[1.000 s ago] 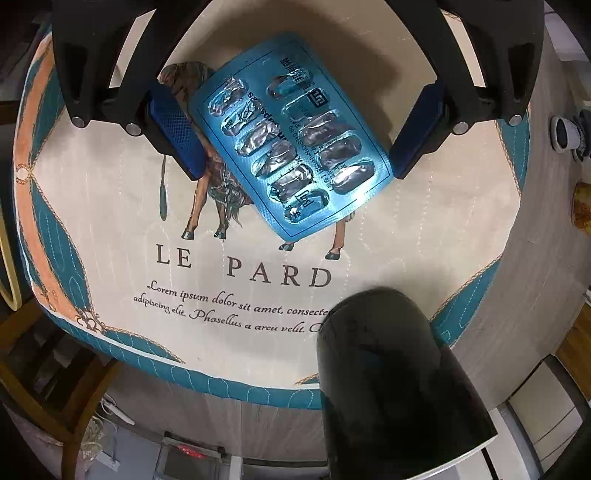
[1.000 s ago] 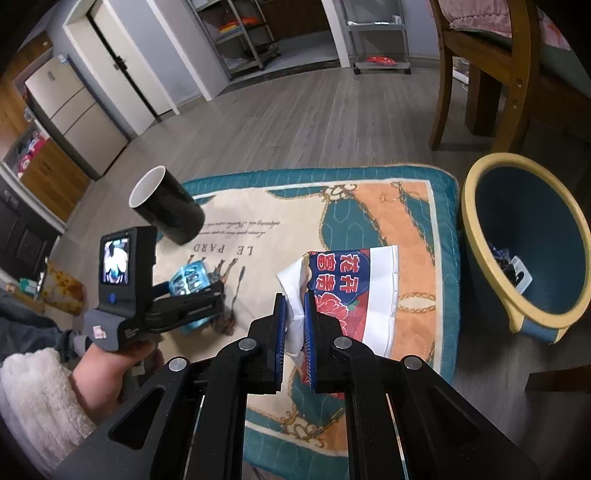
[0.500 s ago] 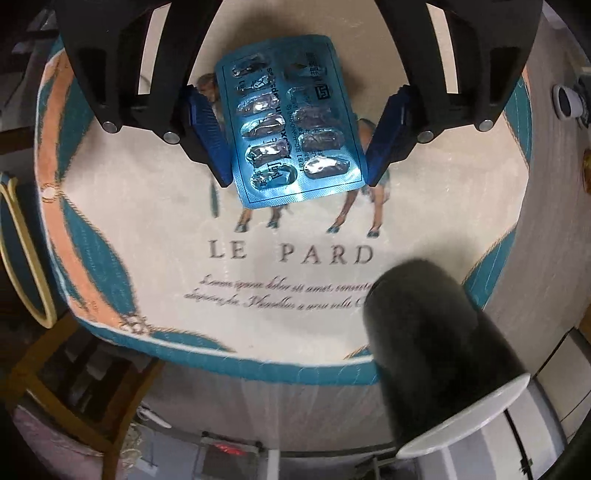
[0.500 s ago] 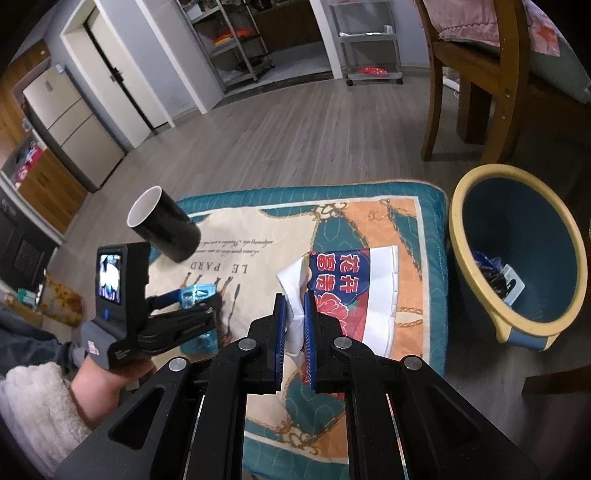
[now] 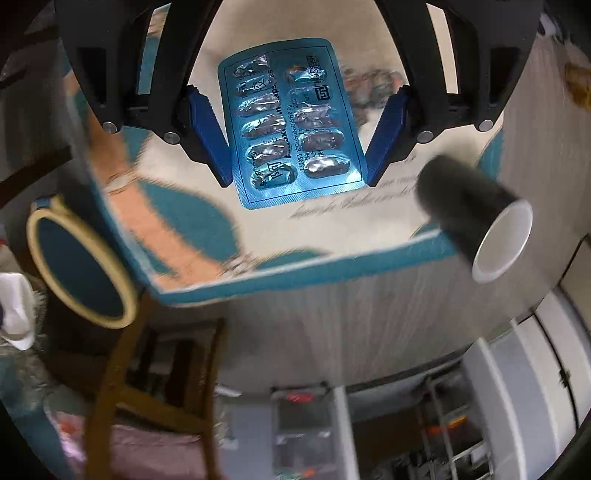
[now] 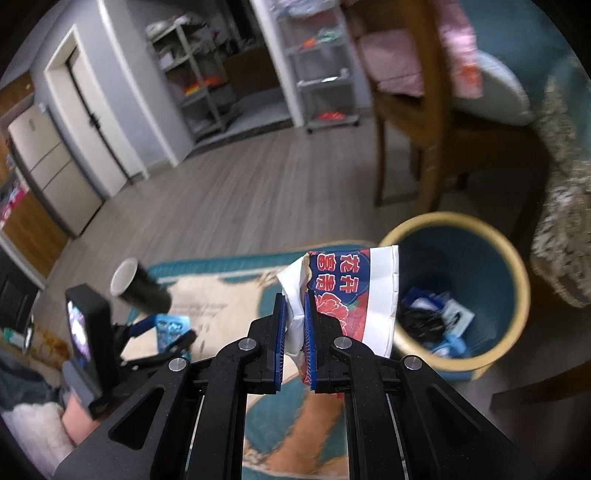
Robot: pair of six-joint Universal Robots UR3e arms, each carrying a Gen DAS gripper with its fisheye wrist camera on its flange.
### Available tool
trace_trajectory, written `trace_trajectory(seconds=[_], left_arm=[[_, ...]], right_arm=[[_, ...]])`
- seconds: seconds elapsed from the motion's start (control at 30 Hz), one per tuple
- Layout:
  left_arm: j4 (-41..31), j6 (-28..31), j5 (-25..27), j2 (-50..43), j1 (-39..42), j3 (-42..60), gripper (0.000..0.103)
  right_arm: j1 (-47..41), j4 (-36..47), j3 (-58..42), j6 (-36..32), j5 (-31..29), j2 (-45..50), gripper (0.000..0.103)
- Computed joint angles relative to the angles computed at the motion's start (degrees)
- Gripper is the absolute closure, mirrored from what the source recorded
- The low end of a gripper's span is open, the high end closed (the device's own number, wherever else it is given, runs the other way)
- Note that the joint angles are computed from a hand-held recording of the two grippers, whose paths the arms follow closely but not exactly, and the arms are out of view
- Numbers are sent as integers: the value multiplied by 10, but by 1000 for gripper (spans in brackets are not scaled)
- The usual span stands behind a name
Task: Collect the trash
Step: 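Carry both over the wastebasket and open both tools to drop them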
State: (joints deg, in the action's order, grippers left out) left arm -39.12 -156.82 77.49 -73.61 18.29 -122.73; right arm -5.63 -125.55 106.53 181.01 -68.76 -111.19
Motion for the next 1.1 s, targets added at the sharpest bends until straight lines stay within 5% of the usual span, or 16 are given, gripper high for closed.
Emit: trace_trajectory(seconds=[0.2, 0.37, 0.53, 0.83, 0.97, 1.1], left_arm=[[-79, -33, -36, -65, -100, 179, 32], [-26, -49, -20, -161, -201, 274, 32], [2, -77, -21, -256, -270, 309, 32], [24, -117, -31, -455, -338, 503, 31], [-10, -152, -64, -498, -327, 580, 18], [-5, -150, -70, -479, -315, 566, 16]], right_arm=[[-195, 94, 6, -99, 79, -74, 92], [-300, 117, 39, -153, 102, -90, 92], [-314, 77, 77, -163, 71, -47, 92], [-308, -56, 97, -83, 62, 71, 92], [-301, -89, 111, -55, 61, 75, 91], [-290, -96, 99, -45, 58, 85, 70]])
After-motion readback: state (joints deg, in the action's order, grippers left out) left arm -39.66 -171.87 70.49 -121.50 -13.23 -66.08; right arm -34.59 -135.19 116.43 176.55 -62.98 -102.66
